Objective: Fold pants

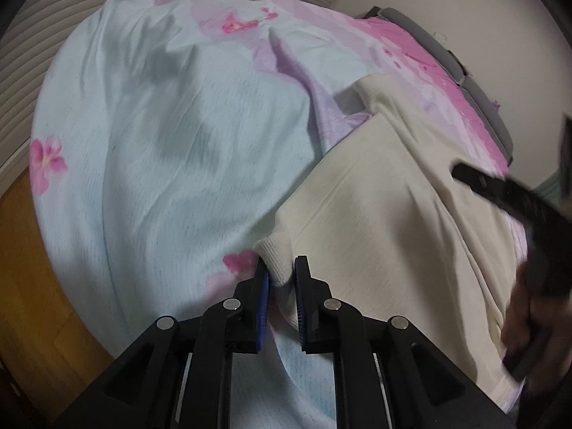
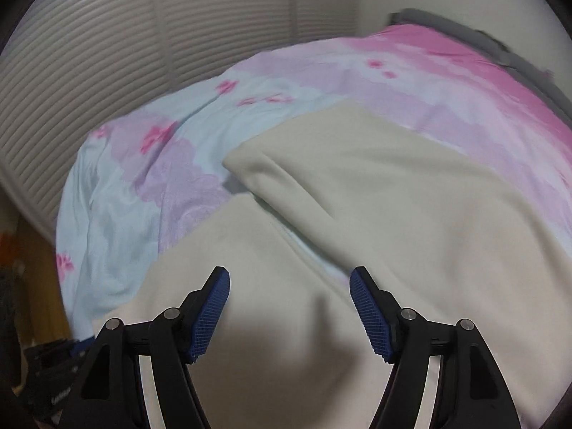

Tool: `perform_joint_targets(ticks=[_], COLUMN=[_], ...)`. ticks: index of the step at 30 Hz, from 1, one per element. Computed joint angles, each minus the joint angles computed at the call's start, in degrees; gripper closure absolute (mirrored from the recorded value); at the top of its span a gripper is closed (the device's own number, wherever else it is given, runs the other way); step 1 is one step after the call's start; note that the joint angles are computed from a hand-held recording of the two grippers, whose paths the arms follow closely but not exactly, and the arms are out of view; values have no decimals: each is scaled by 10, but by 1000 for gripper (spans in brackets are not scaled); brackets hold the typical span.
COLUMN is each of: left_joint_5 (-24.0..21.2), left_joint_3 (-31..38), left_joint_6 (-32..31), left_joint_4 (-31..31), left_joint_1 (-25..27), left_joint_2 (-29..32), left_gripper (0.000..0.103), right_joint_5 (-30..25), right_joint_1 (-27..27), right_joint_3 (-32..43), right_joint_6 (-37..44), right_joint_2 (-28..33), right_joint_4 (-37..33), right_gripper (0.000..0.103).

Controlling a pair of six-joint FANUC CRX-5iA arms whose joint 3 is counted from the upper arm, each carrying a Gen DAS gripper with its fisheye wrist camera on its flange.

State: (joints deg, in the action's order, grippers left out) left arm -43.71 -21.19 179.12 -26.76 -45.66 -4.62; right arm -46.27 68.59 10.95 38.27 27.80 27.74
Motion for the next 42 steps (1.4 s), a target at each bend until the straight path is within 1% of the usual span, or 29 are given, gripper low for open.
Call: perform_joint_targets(ticks=[1,2,3,5,7,8,9,10,11,12,14,17,19,21,22,24,26,28,30,34,36,39,41,42], left_joint_5=[-4,-9,-13,-10,-6,-6,-6,-5,-5,-3,-4,-21,-29,-27,-22,-25,-20,-17,-15,-49,-43,-51,-38,-33], left_joint_3=[3,7,11,10,9,10,11,11,10,10,8,10,12,11,8,8,4,2,-3,0,-5,-1,-11,-14], left_joint_6=[13,22,27,24,17,17,15,14,15,15,25,58,67,59,58,66,63,66,70,95,79,68,66,60], left_joint_4=[-4,-9,-12,-7,1,0,-1,-3,-5,-6,-15,-54,-72,-70,-68,-73,-66,-67,-70,-107,-98,-89,-71,-64], left_joint_1=[-2,-6,-7,-1,3,2,2,2,2,2,0,-19,-26,-23,-21,-27,-24,-24,-21,-26,-17,-21,-16,-15], left_joint_2=[4,8,11,12,15,16,18,18,17,16,11,-1,-7,-9,-12,-10,-12,-10,-17,-39,-43,-26,-19,-16], left_gripper=[90,90,90,89,89,89,89,89,89,89,89,89,89,89,89,89,90,91,91,91,91,91,91,91], right_joint_5=[-8,-15,-24,-52,-87,-96,-100,-97,-96,-97,-85,-73,-79,-72,-77,-74,-81,-88,-81,-69,-83,-95,-70,-58], right_joint_1=[-12,-20,-25,-36,-53,-60,-67,-74,-82,-86,-82,-71,-66,-63,-67,-64,-58,-57,-54,-48,-50,-56,-55,-51], right_joint_3=[37,59,79,124,177,193,204,208,216,222,211,202,208,203,210,213,221,243,253,271,281,271,240,224], right_joint_6=[59,95,120,169,233,250,264,274,289,296,296,313,319,317,320,303,300,299,298,296,285,270,261,249], right_joint_2=[19,32,44,74,104,113,120,122,122,122,114,103,104,105,107,111,118,131,135,141,153,161,150,144], right_joint_4=[-47,-77,-96,-128,-189,-210,-231,-248,-275,-298,-292,-290,-279,-248,-258,-242,-226,-229,-230,-215,-205,-213,-210,-195], right_gripper=[33,33,36,37,38,43,52,64,97,97,97,97,97,97,97,97,97,97,97,98,97,97,96,92])
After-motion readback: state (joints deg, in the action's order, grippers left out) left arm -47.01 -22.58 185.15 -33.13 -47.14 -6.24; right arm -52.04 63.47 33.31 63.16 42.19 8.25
